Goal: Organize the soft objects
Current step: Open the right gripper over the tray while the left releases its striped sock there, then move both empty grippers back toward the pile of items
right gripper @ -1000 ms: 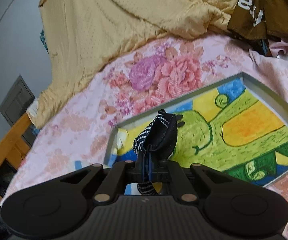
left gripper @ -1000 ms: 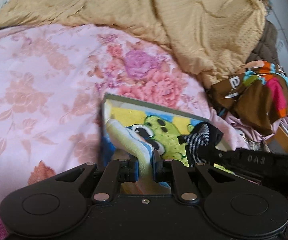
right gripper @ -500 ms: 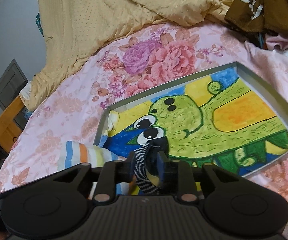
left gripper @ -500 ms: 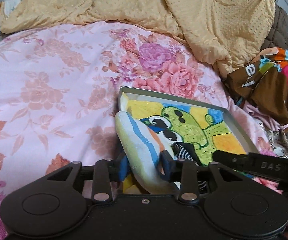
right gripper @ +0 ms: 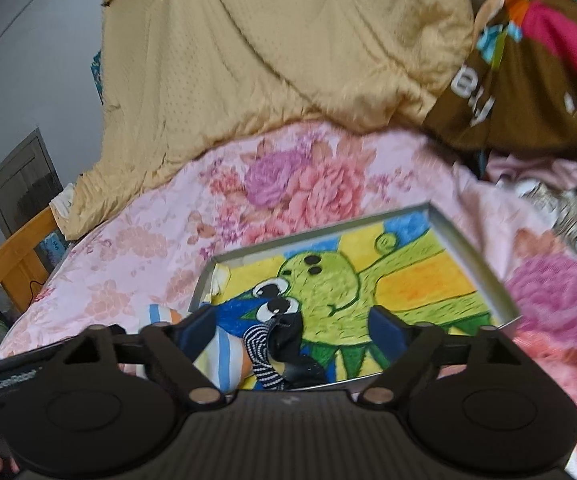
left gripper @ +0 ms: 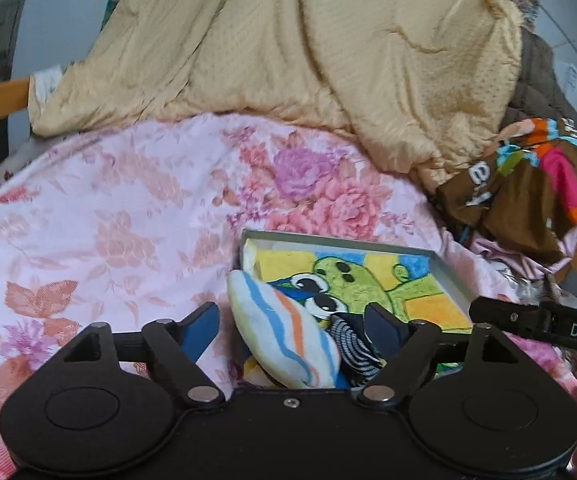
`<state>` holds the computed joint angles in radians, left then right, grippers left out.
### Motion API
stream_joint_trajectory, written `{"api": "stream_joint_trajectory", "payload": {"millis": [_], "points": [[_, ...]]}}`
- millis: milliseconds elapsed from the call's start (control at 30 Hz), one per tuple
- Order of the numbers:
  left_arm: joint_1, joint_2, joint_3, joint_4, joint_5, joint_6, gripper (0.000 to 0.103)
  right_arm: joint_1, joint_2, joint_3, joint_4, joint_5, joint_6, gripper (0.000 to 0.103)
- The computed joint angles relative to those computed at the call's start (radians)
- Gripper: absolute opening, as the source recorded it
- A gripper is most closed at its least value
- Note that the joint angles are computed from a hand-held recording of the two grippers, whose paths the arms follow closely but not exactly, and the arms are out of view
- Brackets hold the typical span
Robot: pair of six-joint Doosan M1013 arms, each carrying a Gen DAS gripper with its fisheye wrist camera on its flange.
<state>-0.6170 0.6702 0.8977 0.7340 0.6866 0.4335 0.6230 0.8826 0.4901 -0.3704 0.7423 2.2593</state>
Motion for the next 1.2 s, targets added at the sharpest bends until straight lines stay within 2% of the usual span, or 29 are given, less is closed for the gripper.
{"api": "stream_joint_trajectory", "payload": {"millis": [133,200,400,600,900,1067,1200], "points": [[-0.021,-0.046,0.063,0.072,-0.038,-0.059,0.091,0.022,-0.075,0.131,-0.173,-0.054,0.102,0.102],[-0.030,-0.068,0.097,0.117,-0.053,-0.110,0.096,0.029,-0.109,0.192,-0.232,-0.080,0.150,0.103],[-0.064,-0.117,0.166,0.215,-0.037,-0.182,0.098,0.047,-0.206,0.358,-0.378,-0.139,0.302,0.103],[-0.097,-0.159,0.234,0.311,-0.028,-0.271,0.102,0.067,-0.276,0.480,-0.515,-0.174,0.429,0.103],[-0.146,-0.209,0.319,0.399,0.006,-0.345,0.102,0.102,-0.348,0.603,-0.626,-0.169,0.512,0.103],[-0.167,-0.245,0.373,0.424,0.021,-0.413,0.102,0.111,-0.387,0.657,-0.541,-0.177,0.487,0.103],[-0.183,-0.277,0.412,0.395,0.044,-0.431,0.102,0.118,-0.414,0.693,-0.490,-0.180,0.487,0.103]]}}
